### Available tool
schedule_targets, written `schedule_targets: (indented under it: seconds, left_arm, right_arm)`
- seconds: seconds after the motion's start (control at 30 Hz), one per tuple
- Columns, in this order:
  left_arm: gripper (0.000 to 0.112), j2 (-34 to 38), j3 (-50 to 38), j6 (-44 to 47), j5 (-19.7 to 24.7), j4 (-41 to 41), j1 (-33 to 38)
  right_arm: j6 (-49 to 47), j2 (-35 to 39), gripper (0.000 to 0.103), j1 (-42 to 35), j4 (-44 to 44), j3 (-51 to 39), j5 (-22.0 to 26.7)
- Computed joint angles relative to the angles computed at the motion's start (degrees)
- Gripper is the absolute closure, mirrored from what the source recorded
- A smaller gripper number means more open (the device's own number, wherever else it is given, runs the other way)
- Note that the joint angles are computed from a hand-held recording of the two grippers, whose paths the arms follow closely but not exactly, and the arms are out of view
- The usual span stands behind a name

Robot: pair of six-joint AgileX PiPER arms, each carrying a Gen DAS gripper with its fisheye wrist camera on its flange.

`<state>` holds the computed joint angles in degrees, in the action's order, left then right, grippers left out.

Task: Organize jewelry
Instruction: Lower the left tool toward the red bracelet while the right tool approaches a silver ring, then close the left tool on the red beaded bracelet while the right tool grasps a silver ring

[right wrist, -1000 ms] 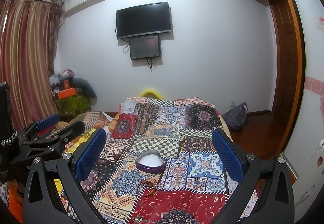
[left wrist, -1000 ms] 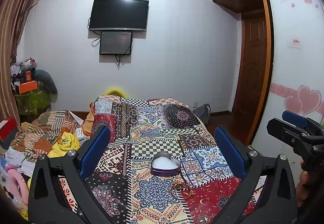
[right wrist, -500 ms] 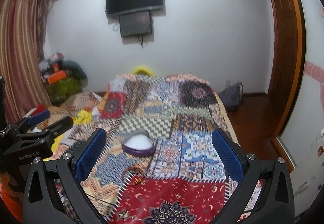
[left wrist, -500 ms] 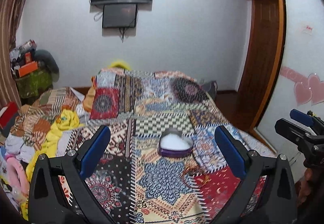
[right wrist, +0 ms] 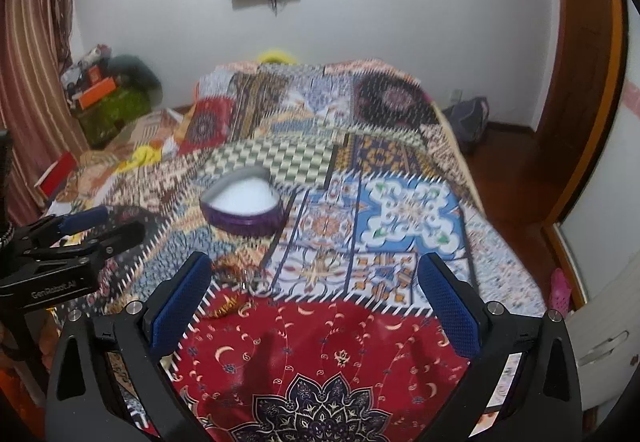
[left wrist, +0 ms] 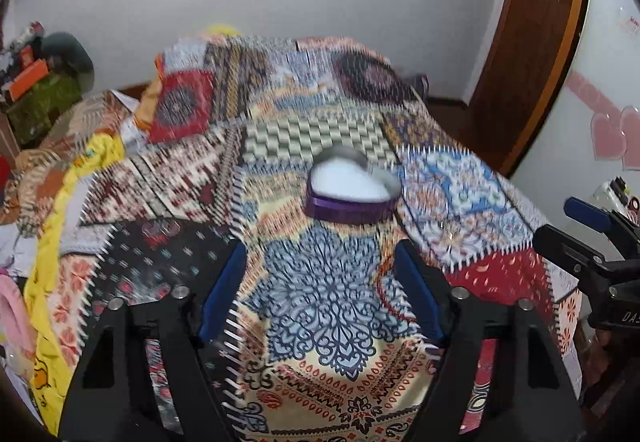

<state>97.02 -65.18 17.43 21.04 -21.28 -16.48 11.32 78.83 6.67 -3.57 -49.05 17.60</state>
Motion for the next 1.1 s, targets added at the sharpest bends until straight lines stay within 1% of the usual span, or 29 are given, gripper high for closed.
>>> schedule_targets:
  seconds: [0.07,0.13,0.17,0.23,0.33,0.43,0.47,0.57,0.67,0.7,0.83,0.97,1.1]
  left_arm:
    - [0.046,2.3,-1.3,1.0,1.5,-1.0,-0.1]
    - [0.050,4.3,-2.2,3.6,3.1,-3.6,0.1]
    - [0.054,5.1,-2.7,4.5,3.7,-4.5,0.2]
    - [0.056,6.5,-3.2,6.2,4.6,-6.0,0.0]
    - [0.062,8.1,-4.3,8.2,5.4,-7.4,-0.6]
    - [0.068,9.5,-5.2,10.5,6.0,-9.4,-0.9]
    - [0.072,10.0,-5.7,10.7,6.3,-9.6,-1.0]
    - [0.079,11.1,-6.8,13.0,7.4,-11.9,-1.0]
    - [0.084,11.9,-7.1,16.4,8.3,-15.0,-0.6]
    - [0.085,12.2,-7.5,17.2,8.7,-15.6,-0.5]
    - [0.091,12.9,-8.0,19.9,9.4,-17.8,-0.1]
    - [0.104,13.4,-8.2,19.9,9.2,-18.2,0.1]
    - [0.108,13.2,-7.8,20.5,9.1,-19.4,0.7]
  right_arm:
    - [-5.6,1.8,0.007,-0.7,5.4,-0.3,0.1]
    - [-11.3,3.9,0.016,-1.6,10.7,-1.0,0.4]
    - [-14.7,5.3,0.019,-2.1,13.8,-1.6,0.9]
    - [-20.8,7.1,0.029,-3.0,19.4,-2.3,2.3]
    - [-28.0,9.3,0.038,-3.9,25.7,-2.8,3.2]
    - [-32.9,10.8,0.043,-4.1,30.0,-3.2,3.7]
    - [-33.9,11.1,0.044,-3.9,30.8,-3.4,3.7]
    - [-38.2,12.3,0.049,-3.9,34.0,-4.2,4.6]
    - [-42.9,14.3,0.057,-4.2,37.7,-5.8,6.5]
    - [-43.5,14.9,0.061,-4.1,38.1,-6.2,6.9]
    - [-43.6,16.9,0.069,-3.4,37.8,-7.4,6.8]
    - [-44.3,18.0,0.071,-3.3,38.7,-8.2,7.1]
    - [-45.8,19.4,0.072,-3.3,39.7,-9.6,8.2]
